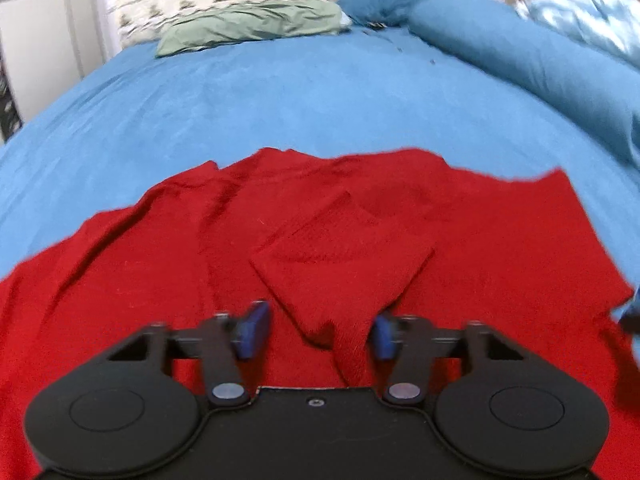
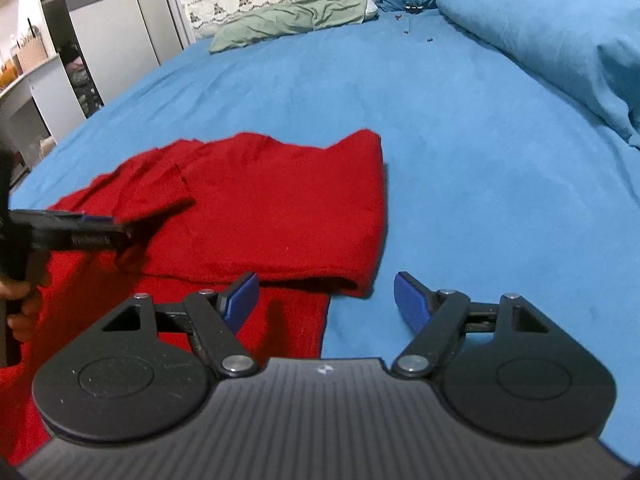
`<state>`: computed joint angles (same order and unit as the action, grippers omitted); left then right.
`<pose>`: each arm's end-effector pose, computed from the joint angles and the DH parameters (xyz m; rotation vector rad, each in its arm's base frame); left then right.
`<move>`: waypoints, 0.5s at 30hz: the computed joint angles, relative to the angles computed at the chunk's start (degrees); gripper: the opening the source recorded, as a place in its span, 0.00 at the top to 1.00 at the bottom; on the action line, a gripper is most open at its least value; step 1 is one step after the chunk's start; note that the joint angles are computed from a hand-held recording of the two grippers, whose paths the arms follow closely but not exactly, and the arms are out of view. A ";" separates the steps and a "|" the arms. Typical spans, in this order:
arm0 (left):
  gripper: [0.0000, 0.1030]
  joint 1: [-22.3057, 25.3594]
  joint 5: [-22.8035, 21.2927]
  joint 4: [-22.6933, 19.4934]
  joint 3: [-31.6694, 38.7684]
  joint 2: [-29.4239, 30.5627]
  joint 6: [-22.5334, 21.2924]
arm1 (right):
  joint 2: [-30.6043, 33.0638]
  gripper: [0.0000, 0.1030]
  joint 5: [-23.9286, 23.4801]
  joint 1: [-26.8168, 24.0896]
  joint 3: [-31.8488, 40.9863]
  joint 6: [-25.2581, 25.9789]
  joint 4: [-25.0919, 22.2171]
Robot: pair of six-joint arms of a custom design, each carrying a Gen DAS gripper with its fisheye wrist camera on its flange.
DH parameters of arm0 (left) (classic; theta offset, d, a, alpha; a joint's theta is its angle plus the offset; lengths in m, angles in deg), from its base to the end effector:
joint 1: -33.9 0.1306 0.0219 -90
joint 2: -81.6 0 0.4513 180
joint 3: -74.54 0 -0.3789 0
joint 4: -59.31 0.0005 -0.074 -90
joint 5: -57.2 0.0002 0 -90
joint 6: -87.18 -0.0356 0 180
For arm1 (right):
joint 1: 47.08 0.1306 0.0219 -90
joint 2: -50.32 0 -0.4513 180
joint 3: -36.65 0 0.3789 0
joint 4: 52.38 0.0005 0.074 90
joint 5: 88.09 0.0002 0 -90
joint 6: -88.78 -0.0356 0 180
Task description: Fold small clothes
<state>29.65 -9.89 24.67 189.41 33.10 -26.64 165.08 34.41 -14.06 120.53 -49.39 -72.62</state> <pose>0.7475 -0.0699 0.2767 0.7456 2.2799 -0.3349 0.5148 0.3112 0.2648 0.5319 2.2244 0.0190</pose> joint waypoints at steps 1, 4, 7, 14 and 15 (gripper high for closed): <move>0.56 0.24 0.19 -0.01 0.44 0.26 1.88 | 0.32 0.13 -0.09 0.10 -0.02 -0.35 0.05; 0.58 1.57 1.29 1.09 0.80 0.60 7.04 | 0.93 0.13 0.65 0.41 -0.21 -0.79 0.31; 0.58 3.08 2.95 2.80 0.39 0.80 11.88 | 1.19 0.13 3.02 0.71 -0.30 -1.33 0.00; 0.58 3.53 5.04 4.12 0.52 1.19 12.87 | 2.46 0.11 2.63 -0.35 1.00 -2.49 -0.92; 0.61 3.47 5.24 3.59 1.15 1.55 13.43 | 2.74 0.10 2.79 -0.34 1.37 -2.15 -1.19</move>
